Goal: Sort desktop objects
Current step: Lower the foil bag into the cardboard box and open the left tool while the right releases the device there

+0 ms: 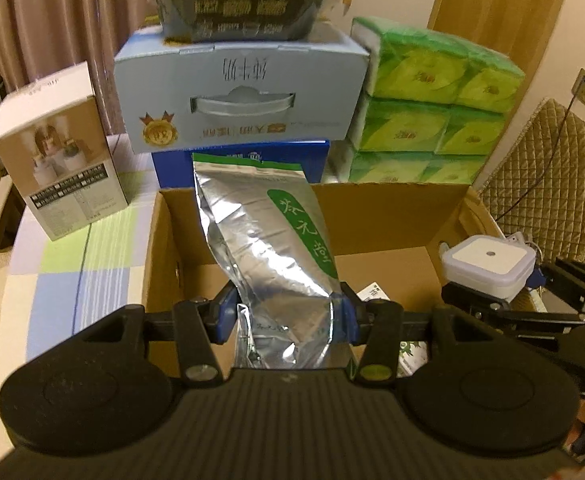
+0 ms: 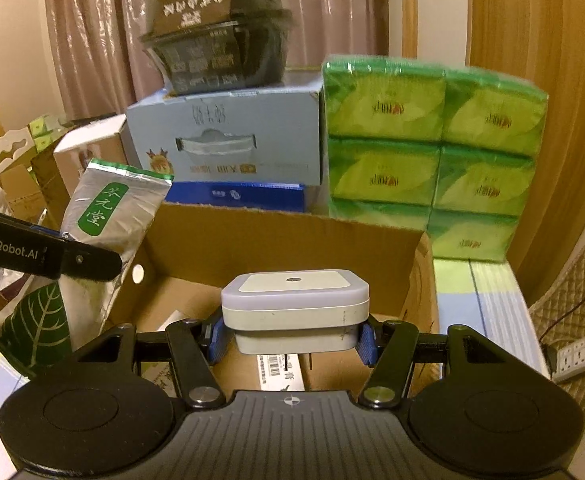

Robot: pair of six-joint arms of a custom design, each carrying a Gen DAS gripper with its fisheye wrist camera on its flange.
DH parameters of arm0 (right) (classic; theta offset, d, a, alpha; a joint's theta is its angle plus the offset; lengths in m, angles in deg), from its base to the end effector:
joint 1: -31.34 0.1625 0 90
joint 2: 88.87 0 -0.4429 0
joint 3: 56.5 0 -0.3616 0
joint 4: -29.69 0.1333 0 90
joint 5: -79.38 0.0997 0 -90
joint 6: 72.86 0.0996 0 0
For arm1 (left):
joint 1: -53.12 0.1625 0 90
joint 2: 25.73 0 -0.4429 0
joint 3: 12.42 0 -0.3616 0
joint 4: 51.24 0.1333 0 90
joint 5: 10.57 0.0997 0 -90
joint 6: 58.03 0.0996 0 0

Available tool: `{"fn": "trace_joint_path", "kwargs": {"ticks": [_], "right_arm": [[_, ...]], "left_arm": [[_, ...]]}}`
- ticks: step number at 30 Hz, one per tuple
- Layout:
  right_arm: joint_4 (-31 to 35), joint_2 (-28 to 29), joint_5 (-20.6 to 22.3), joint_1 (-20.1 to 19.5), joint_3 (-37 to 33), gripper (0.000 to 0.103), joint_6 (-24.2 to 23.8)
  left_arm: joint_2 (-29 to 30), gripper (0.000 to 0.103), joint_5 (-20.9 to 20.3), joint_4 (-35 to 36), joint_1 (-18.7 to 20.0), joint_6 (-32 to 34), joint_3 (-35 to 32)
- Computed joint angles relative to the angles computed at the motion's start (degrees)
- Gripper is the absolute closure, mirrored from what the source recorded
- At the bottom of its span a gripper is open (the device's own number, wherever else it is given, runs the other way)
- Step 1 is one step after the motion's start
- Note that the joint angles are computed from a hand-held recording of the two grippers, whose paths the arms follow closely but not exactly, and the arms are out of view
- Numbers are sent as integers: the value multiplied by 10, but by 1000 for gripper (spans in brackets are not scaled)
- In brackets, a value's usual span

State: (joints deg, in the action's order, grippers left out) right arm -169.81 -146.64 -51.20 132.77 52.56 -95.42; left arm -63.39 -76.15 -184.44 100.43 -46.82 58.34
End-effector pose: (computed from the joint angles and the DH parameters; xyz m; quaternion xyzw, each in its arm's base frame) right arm 0.1819 -0.5541 0.2999 0.0782 -0.8330 0.4247 0.3458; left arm -0.3922 -0.6825 0.1638 0.4246 0.8763 -0.1400 0.1794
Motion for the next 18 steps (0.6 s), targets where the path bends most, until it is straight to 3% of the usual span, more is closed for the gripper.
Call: {"fn": "trace_joint_path", "kwargs": {"ticks": [7, 18], "right_arm": [[8, 3, 6, -14, -1, 46, 10], [17, -1, 2, -20, 0, 46, 20]], "left_arm": [[20, 55, -1, 7, 10, -16, -16], [-16, 54, 7, -51, 4, 17, 42]]}}
